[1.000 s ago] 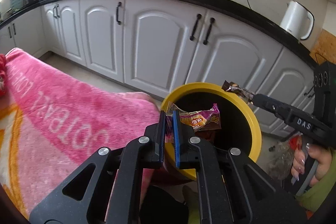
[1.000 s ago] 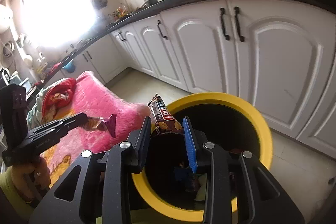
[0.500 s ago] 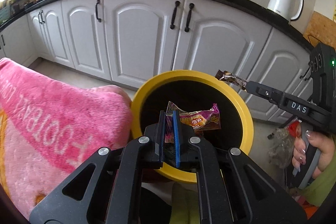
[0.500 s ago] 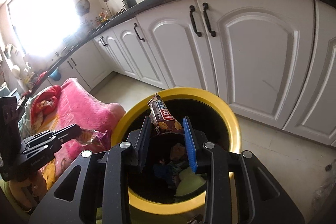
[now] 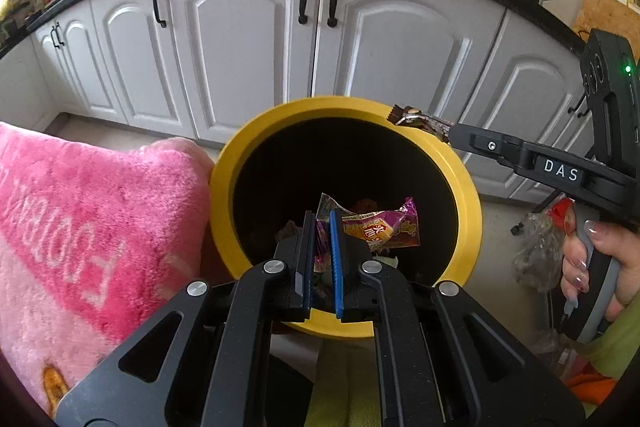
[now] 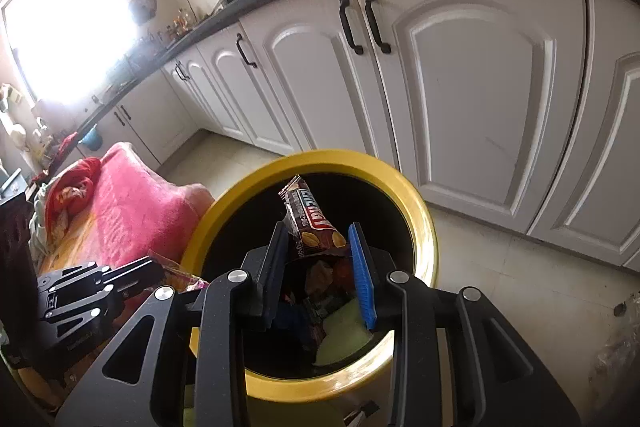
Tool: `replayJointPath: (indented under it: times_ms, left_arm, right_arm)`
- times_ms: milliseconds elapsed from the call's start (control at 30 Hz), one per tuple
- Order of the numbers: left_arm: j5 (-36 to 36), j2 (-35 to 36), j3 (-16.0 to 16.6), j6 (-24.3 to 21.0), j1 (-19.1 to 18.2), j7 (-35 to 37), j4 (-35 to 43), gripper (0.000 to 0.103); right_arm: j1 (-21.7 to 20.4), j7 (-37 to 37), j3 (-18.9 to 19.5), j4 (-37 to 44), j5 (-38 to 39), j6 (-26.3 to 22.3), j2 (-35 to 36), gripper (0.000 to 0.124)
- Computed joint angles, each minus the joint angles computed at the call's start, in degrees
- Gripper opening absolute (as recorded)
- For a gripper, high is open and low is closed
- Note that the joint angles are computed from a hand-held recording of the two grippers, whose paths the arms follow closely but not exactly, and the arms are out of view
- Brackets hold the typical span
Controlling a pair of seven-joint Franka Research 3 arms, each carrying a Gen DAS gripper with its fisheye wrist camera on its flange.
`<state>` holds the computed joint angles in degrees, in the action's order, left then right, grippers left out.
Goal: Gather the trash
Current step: 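Open both tools to drop the bar and wrapper into the bin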
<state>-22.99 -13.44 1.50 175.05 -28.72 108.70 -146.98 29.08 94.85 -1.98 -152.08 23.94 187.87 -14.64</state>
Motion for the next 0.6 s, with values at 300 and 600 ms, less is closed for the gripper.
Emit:
replayJointPath:
  times_ms: [300,600]
  left_arm:
    - [-0.8,2.1,-1.8,-1.4,1.7,0.5,1.3,0.004]
    - [0.8,2.9,-4.7,-1.5,4.9,-1.7,1.6,0.008]
  right_arm:
    - [-0.6,-0.2,0.8,0.7,0.7,-1.6,1.7,0.03]
    - [-1.1,0.2,1.1,1.0,2.7,-1.8,2.8,0.037]
